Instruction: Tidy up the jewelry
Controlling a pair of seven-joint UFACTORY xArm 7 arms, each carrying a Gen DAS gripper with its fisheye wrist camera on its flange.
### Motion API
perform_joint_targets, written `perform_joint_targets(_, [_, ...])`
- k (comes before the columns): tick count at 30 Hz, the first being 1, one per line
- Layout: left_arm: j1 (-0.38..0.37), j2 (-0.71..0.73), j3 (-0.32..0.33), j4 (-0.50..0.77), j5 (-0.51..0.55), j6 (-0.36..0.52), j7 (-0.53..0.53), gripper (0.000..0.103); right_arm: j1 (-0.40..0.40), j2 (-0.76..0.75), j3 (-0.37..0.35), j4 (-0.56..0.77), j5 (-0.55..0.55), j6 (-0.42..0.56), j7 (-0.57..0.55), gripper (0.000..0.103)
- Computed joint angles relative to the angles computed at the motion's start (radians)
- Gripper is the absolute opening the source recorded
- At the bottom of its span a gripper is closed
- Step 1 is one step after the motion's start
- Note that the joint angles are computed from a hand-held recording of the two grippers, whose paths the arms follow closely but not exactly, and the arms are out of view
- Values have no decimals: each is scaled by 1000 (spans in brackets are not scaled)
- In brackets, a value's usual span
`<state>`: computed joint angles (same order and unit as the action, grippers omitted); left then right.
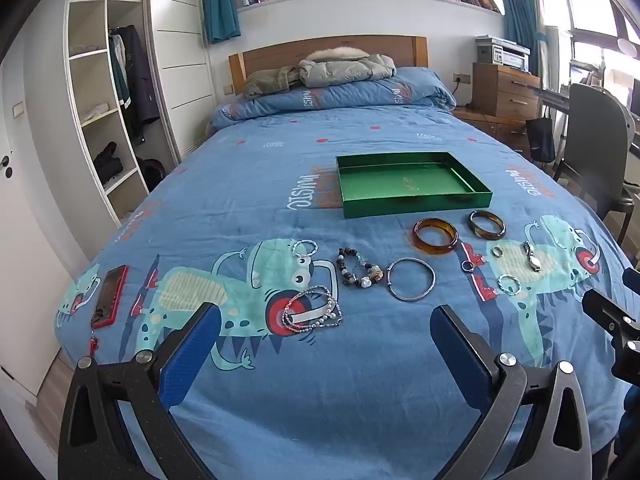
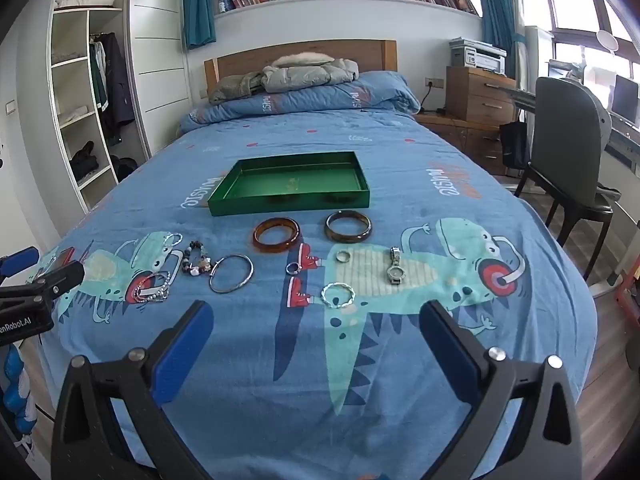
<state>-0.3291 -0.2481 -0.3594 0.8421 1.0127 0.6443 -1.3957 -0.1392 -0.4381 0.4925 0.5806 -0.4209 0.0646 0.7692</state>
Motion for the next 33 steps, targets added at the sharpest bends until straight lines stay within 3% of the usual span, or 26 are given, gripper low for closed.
perform_joint_targets(16, [-11,11,-5,-5,13,11,-33,103,-4,11,3,4,-16,0,14,103])
perform_joint_targets(19, [-7,9,18,-9,-4,-17,-5,103,-11,12,10,4,-21,-4,18,103])
perform_joint_targets(33, [32,-13,13,-47,1,-80,-19,103,-24,24,28,10,-38,0,42,103])
